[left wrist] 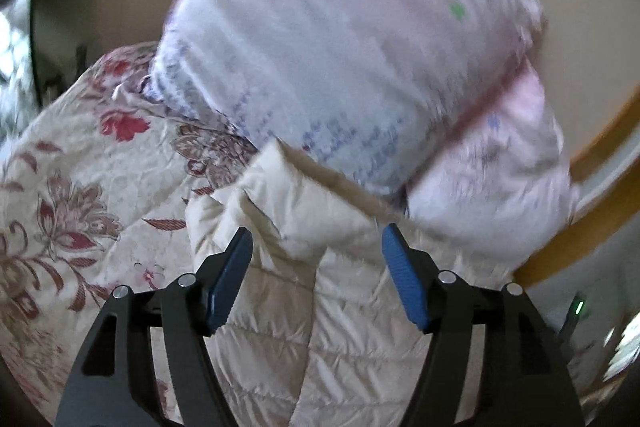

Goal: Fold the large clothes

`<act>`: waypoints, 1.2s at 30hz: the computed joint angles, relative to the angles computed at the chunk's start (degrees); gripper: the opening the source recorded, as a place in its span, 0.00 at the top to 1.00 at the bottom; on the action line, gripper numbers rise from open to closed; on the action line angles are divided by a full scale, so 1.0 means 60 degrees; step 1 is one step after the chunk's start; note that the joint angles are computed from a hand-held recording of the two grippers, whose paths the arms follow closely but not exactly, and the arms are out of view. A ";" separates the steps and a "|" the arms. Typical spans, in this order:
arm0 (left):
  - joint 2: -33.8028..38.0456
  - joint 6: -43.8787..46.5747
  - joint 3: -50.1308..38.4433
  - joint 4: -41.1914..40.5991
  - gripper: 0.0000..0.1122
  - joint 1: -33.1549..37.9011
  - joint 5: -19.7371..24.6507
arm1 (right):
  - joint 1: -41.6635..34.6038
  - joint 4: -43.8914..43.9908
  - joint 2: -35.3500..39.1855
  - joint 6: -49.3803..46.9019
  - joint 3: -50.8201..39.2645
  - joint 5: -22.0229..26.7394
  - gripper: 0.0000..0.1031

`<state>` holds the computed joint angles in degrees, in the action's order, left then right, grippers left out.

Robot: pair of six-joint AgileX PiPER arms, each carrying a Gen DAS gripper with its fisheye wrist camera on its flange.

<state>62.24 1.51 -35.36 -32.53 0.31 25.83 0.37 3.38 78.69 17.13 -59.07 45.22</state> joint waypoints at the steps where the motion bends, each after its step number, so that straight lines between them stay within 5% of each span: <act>1: 0.0137 -0.0566 -0.0075 0.0618 0.40 -0.0337 -0.0067 | -0.0031 0.0021 0.0096 -0.0034 0.0058 0.0024 0.42; 5: 0.1212 -0.1178 -0.0355 0.1174 0.40 -0.1122 -0.0245 | 0.0125 -0.0005 0.0570 -0.0038 0.0140 0.0084 0.48; 7: 0.1616 -0.1521 -0.0502 0.1482 0.40 -0.1366 -0.0398 | 0.0175 0.0296 0.0731 -0.0320 0.0171 0.0067 0.78; 10: 0.2352 -0.3115 -0.1014 0.3013 0.40 -0.1745 -0.0548 | 0.0477 -0.0284 0.0618 0.0416 0.0254 -0.0142 0.87; 14: 0.3268 -0.5429 -0.1656 0.4847 0.40 -0.1831 -0.0282 | 0.0573 -0.0934 0.1035 0.1543 0.0068 0.0289 0.87; 18: 0.3722 -0.5847 -0.1901 0.4954 0.40 -0.1679 -0.0064 | 0.1183 -0.2174 0.0951 0.2949 -0.0200 0.0626 0.60; 19: 0.3730 -0.5930 -0.1919 0.5078 0.40 -0.1725 -0.0039 | 0.1396 -0.2553 0.0637 0.3393 -0.0068 0.0282 0.60; 24: 0.3831 -0.6281 -0.2049 0.5585 0.40 -0.1957 0.0081 | 0.1593 -0.1011 0.0659 0.1415 -0.0310 -0.0645 0.78; 26: 0.3996 -0.6312 -0.2219 0.5596 0.40 -0.1965 0.0151 | 0.1807 -0.0665 0.1286 0.0864 -0.0783 -0.0515 0.78; 32: 0.4566 -0.6594 -0.2648 0.5686 0.40 -0.1748 0.0360 | 0.2037 -0.2086 0.3392 0.2464 -0.2418 0.1050 0.79; 36: 0.4898 -0.6699 -0.2668 0.5428 0.40 -0.1533 0.0334 | 0.1839 -0.2151 0.3789 0.2896 -0.2414 0.1266 0.86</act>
<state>91.62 -38.69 -51.36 0.04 -8.89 27.83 11.41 -9.53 101.43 34.51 -73.55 52.82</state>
